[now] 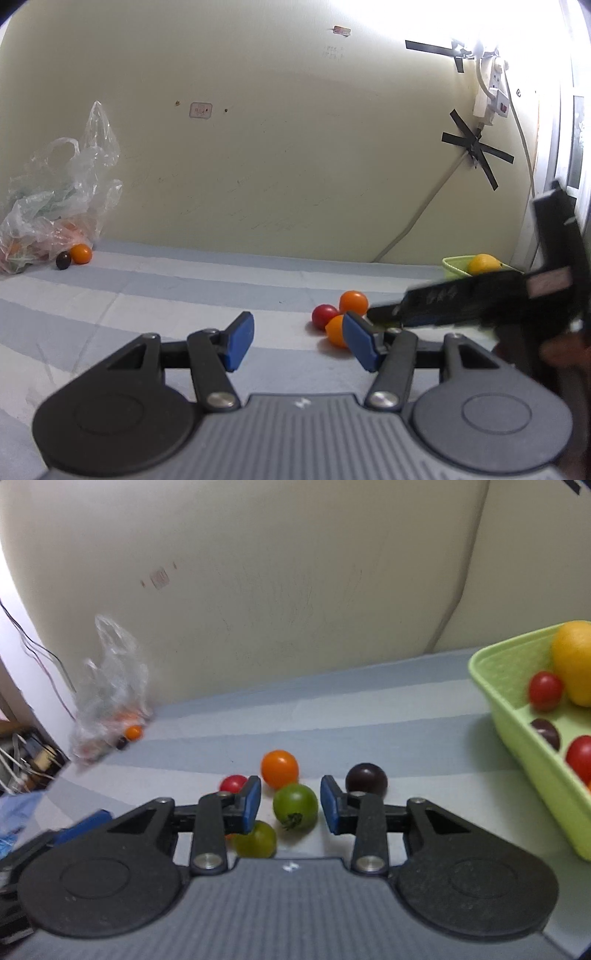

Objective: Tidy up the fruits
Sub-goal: 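Grasp a green tomato with the right tool while the left tool grasps another green tomato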

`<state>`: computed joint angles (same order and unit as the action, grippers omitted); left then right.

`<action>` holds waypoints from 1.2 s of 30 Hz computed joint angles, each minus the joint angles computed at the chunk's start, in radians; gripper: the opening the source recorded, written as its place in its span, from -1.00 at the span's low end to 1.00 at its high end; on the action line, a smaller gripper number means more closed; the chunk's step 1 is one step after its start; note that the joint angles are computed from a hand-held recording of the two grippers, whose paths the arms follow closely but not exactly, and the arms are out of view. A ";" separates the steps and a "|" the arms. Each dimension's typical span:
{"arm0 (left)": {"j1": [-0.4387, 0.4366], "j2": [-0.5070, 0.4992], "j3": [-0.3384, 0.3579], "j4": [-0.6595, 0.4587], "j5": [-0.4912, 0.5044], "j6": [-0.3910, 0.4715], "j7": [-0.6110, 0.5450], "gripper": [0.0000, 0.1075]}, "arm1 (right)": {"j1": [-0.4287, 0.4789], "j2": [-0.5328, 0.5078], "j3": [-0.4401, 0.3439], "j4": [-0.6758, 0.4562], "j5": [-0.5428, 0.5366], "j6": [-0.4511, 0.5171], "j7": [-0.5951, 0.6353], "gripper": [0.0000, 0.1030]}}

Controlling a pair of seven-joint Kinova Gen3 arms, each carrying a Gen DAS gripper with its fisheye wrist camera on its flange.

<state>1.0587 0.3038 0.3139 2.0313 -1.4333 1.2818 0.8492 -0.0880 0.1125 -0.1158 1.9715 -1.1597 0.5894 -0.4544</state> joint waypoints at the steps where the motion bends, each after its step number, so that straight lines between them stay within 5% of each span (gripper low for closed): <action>1: 0.004 0.002 -0.004 -0.001 0.000 0.002 0.007 0.01 | 0.000 -0.007 -0.017 0.001 0.024 -0.026 -0.024 -0.34; 5: 0.108 -0.002 -0.130 0.001 0.008 -0.031 0.010 0.01 | 0.078 -0.030 -0.077 0.044 -0.041 -0.048 0.027 -0.42; 10: 0.235 -0.013 -0.282 -0.019 0.040 -0.091 -0.098 0.02 | 0.065 -0.108 0.091 0.152 -0.136 0.048 0.104 -0.42; 14: 0.222 0.006 -0.280 -0.070 0.032 -0.131 -0.261 0.02 | 0.136 -0.180 0.194 0.221 -0.129 0.179 0.142 -0.42; 19: 0.035 0.107 -0.066 -0.166 -0.093 -0.078 -0.464 0.02 | 0.191 -0.175 0.258 0.248 -0.182 0.265 0.159 -0.42; 21: -0.048 0.144 0.021 -0.195 -0.129 -0.072 -0.545 -0.18 | 0.195 -0.172 0.243 0.245 -0.185 0.256 0.152 -0.42; 24: -0.127 0.173 0.097 -0.243 -0.092 -0.076 -0.667 -0.25 | 0.187 -0.189 0.228 0.262 -0.210 0.236 0.223 -0.42; 26: -0.148 0.156 0.089 -0.277 -0.010 -0.121 -0.744 -0.25 | 0.187 -0.196 0.234 0.273 -0.226 0.243 0.282 -0.42; 31: -0.055 0.139 -0.072 -0.335 0.178 -0.164 -0.892 -0.26 | 0.205 -0.176 0.243 0.275 -0.260 0.288 0.341 -0.42; 36: 0.018 0.121 -0.155 -0.305 0.204 -0.172 -0.901 -0.52 | 0.243 -0.155 0.258 0.269 -0.254 0.352 0.375 -0.41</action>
